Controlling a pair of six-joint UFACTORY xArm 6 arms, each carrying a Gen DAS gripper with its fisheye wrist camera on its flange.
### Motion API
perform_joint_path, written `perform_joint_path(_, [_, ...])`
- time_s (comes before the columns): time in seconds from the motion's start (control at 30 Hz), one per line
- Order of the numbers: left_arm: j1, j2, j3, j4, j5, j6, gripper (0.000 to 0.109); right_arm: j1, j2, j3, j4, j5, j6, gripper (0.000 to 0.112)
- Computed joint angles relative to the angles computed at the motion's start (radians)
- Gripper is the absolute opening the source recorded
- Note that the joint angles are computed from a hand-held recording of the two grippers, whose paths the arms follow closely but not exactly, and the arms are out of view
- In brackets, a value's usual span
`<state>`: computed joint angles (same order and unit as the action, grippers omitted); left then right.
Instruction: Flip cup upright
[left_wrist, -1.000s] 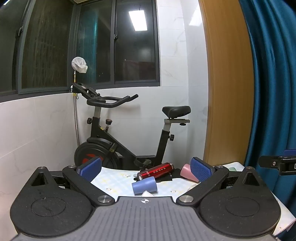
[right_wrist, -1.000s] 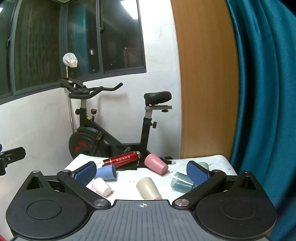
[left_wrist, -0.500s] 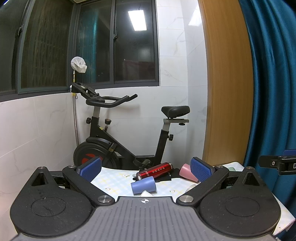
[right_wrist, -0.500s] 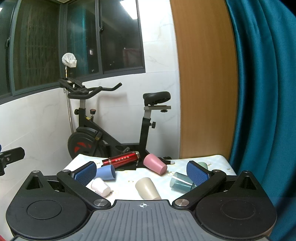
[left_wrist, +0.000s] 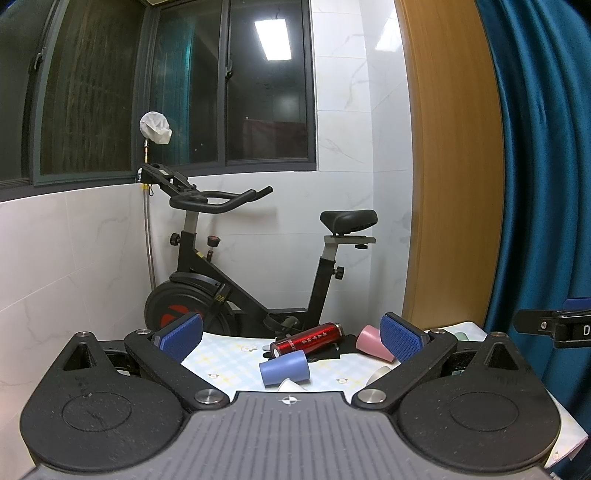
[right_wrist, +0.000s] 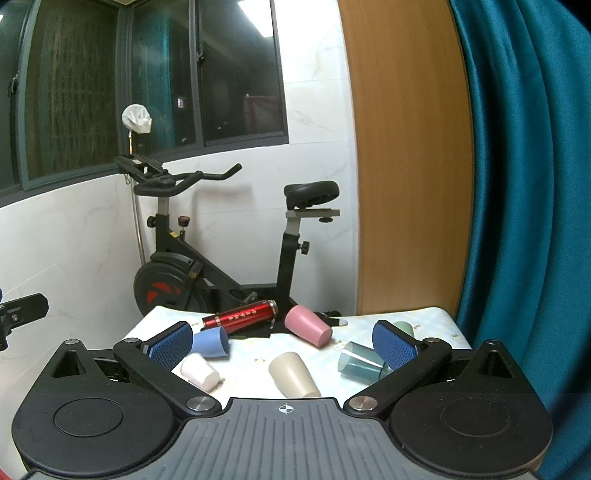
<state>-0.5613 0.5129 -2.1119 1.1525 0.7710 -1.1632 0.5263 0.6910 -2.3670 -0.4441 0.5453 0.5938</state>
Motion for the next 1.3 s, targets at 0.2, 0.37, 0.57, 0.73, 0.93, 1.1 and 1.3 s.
perform_joint_path(0.2, [0.0,0.001,-0.002,-0.001,0.001,0.001,0.103,0.0,0.002,-0.001,-0.001,0.0,0.001,0.103])
perform_joint_path(0.37, [0.0,0.001,-0.001,-0.001,0.001,0.001,0.103,0.0,0.002,-0.004,0.002,0.003,-0.002,0.103])
perform_joint_path(0.57, [0.0,0.001,-0.001,-0.001,0.001,0.001,0.103,0.0,0.003,-0.005,0.002,0.004,-0.002,0.103])
perform_joint_path(0.73, [0.0,0.0,0.0,-0.001,0.001,0.0,0.103,0.0,0.004,-0.007,0.004,0.005,-0.004,0.103])
perform_joint_path(0.93, [0.0,0.0,0.0,-0.001,0.001,0.0,0.103,0.0,0.007,-0.01,0.003,0.006,-0.004,0.103])
perform_joint_path(1.1, [0.001,0.0,-0.001,-0.002,0.0,0.0,0.103,0.0,0.008,-0.013,0.005,0.008,-0.005,0.103])
perform_joint_path(1.3, [0.001,-0.001,0.001,-0.001,-0.001,-0.002,0.103,0.0,0.012,-0.018,0.008,0.01,-0.007,0.103])
